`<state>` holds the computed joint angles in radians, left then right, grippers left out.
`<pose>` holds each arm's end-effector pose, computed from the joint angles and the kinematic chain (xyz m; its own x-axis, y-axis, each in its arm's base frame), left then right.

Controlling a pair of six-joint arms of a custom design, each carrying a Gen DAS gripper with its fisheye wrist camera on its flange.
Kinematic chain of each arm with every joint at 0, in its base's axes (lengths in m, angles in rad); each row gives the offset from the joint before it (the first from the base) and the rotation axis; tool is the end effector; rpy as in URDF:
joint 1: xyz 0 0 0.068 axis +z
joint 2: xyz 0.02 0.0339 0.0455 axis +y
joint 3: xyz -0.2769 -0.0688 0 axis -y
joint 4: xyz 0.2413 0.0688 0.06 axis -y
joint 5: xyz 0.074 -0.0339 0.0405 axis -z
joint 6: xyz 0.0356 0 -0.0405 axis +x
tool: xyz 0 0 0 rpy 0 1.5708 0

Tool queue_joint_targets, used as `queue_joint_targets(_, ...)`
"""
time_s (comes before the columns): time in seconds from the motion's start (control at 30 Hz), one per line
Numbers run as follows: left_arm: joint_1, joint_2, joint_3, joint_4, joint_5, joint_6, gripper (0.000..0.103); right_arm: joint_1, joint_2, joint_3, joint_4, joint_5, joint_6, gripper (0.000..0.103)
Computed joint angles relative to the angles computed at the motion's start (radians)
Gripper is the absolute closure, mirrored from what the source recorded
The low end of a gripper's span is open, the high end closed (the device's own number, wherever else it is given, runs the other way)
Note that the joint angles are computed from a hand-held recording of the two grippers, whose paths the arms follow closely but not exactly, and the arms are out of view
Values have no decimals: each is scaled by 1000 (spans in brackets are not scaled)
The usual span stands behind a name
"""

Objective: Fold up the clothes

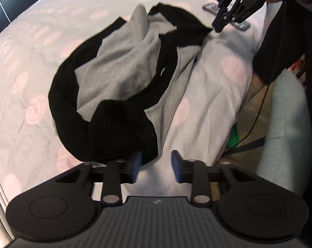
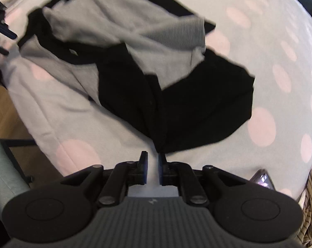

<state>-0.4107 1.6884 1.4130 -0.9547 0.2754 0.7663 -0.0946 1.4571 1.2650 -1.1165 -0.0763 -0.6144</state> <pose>0.3053 -0.1435 0.2786 -0.2984 0.8578 -0.4185 0.9361 0.3486 0.0471 0.2644 -0.0224 0.2957 -0.8286 -0.4988 -0.2542 -0.4934 0.8652 -0.0893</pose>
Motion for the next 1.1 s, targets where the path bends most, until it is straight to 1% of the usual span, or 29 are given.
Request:
queue_joint_targets(0.03,8,-6,2,0,14,6,62,-2,-19,-4,12,-20,0,91)
queue_joint_targets(0.1,19,-10,31,-4,32,18,61,-5,-48,-6,32,-63,-1,90)
queue_joint_targets(0.13,21,-4,53,-7,29,20,61,-2,-53,-3,43,-76,4,86)
queue_joint_targets(0.2,22,16,93,1,7,4,61,8,-48,9,66,-80,12,82)
queue_joint_targets(0.27,20,38,124,10,-14,-17,61,19,-40,14,90,-77,14,81)
queue_joint_targets(0.37,2,43,106,31,-36,4,61,23,-12,15,125,-82,18,77)
queue_joint_targets(0.43,-9,48,94,44,-51,18,62,29,-8,2,146,-80,27,77)
queue_joint_targets(0.5,-20,56,81,56,-70,24,67,35,0,-7,161,-79,31,77)
queue_joint_targets(0.57,-26,66,67,70,-86,17,67,45,11,-16,174,-82,30,77)
queue_joint_targets(0.77,-25,80,47,106,-91,2,67,77,40,-44,235,-77,24,77)
queue_joint_targets(0.8,-26,83,46,112,-97,1,67,80,53,-40,230,-70,22,78)
queue_joint_targets(0.87,-24,88,50,112,-99,-8,67,81,67,-27,207,-74,5,96)
queue_joint_targets(0.9,-21,87,51,112,-95,-10,67,80,70,-20,191,-84,-8,100)
queue_joint_targets(1.03,-11,75,41,127,-88,-10,67,69,55,6,126,-114,-26,101)
queue_joint_targets(1.1,-11,70,34,136,-95,-5,67,67,51,13,103,-92,-31,101)
